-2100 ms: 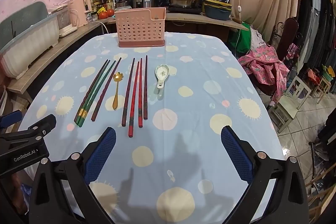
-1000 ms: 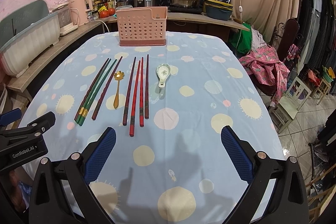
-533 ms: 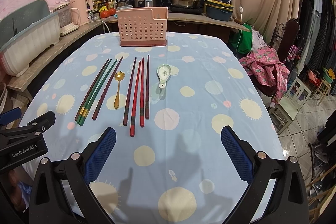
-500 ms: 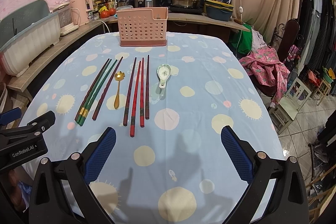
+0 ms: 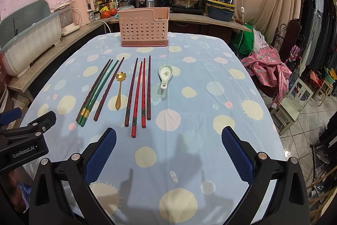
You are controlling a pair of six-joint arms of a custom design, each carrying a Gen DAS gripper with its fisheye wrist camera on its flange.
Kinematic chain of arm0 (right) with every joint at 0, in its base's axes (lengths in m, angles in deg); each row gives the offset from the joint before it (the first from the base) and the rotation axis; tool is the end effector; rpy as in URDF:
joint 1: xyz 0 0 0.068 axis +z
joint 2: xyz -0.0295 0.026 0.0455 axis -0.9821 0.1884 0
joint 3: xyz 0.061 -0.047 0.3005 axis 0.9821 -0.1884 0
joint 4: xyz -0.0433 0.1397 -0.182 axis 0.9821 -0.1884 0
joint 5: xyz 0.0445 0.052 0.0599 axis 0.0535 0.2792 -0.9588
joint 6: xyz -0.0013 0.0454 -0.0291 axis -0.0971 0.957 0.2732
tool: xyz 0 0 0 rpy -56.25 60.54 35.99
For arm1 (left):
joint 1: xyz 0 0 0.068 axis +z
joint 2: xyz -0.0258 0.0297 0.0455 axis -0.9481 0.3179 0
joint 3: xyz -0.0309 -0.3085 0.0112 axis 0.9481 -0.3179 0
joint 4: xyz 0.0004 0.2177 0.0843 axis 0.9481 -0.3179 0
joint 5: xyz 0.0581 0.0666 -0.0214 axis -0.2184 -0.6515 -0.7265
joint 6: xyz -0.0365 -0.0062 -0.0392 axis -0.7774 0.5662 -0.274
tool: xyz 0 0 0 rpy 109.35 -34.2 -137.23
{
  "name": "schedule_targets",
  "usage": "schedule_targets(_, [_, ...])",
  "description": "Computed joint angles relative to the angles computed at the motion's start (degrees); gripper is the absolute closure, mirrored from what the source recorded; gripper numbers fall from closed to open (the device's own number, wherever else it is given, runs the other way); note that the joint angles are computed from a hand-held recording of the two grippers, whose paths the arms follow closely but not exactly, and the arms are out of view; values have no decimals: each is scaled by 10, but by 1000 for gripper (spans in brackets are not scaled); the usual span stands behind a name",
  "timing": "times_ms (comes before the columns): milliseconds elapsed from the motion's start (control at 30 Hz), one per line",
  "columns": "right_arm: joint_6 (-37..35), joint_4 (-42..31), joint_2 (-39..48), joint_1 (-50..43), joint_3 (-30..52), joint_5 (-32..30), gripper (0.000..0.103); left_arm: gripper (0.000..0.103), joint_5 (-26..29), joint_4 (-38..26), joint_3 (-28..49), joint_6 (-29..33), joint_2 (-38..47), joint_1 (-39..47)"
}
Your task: Organize utensils
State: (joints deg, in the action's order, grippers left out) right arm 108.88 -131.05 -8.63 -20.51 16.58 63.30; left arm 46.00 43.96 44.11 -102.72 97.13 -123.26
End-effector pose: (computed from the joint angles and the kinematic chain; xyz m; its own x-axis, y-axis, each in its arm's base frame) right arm 0.0931 0.1026 0.1975 -0.5889 0.3364 -0.7349 0.5042 0.8635 -0.0088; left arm 0.2112 -0.2482 0.2127 -0.6523 0.3635 -0.6651 0.4242 0.9023 0.0770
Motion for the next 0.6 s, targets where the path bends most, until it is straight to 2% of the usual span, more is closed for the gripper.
schedule_targets(567, [1,10,11,1,3,-3,6,7,2,-4,1,-2,-2,1])
schedule_targets(600, [-15,25,5,-9,-4,-3,6,7,4,-6,2,-1,-2,3])
